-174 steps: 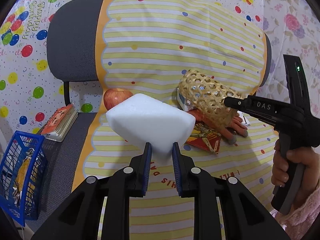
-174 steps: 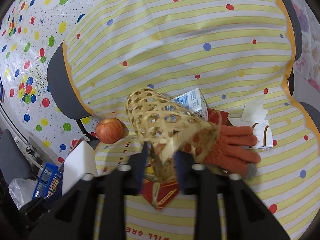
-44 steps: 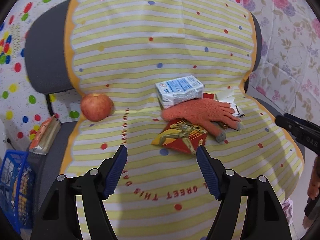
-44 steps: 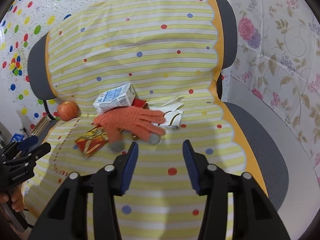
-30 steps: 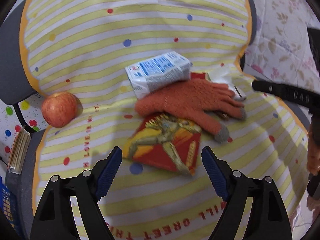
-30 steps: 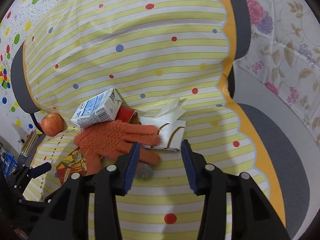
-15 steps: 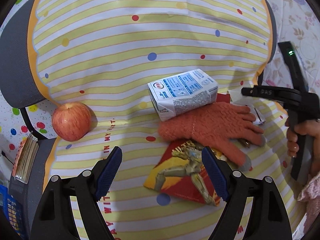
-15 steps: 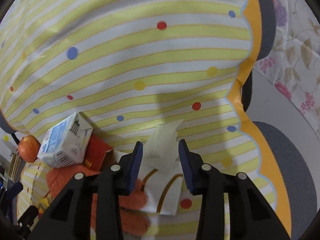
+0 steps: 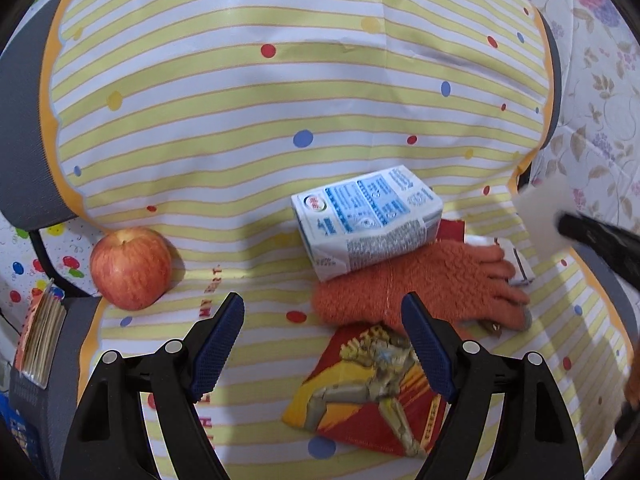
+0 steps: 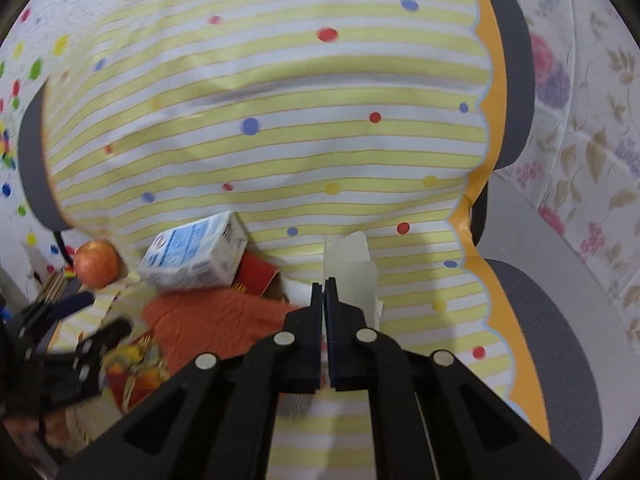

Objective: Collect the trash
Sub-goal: 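Grasp the white card beside the orange glove with the right tool, then grasp the white milk carton with the left tool while the right holds the card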

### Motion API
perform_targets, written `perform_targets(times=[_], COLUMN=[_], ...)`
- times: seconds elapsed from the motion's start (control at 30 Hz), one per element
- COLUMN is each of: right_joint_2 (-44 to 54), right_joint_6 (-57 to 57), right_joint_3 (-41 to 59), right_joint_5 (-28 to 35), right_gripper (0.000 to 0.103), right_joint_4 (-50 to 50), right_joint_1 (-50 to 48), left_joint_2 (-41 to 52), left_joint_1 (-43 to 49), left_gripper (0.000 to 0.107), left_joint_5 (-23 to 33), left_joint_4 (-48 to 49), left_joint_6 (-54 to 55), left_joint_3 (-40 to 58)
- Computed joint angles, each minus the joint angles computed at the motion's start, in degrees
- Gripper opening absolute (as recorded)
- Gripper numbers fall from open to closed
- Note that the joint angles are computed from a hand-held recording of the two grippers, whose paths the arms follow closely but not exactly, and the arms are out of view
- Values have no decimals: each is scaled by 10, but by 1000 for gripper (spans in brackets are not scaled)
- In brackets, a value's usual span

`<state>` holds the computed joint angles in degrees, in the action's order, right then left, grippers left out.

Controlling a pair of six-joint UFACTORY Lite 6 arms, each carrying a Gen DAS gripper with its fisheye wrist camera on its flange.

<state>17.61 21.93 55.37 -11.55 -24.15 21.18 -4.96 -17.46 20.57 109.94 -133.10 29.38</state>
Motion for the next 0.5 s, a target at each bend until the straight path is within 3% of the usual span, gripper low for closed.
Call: perform_targets(times=[0.17, 0.37, 0.5], right_joint_2=[-49, -59, -55], right_joint_6=[78, 110, 132], right_joint_3=[-51, -63, -59], right_joint_5=[-3, -11, -16], right_gripper=[3, 3, 3], right_joint_4=[-76, -108, -132], right_joint_1=[-6, -18, -20], left_joint_2=[69, 175, 233], left_joint_1=[28, -7, -36], left_gripper=[80, 81, 81], left_joint_5=[-33, 26, 83], left_joint_4=[84, -87, -130], left_joint_6=[-52, 149, 232], left_joint_3=[56, 160, 216])
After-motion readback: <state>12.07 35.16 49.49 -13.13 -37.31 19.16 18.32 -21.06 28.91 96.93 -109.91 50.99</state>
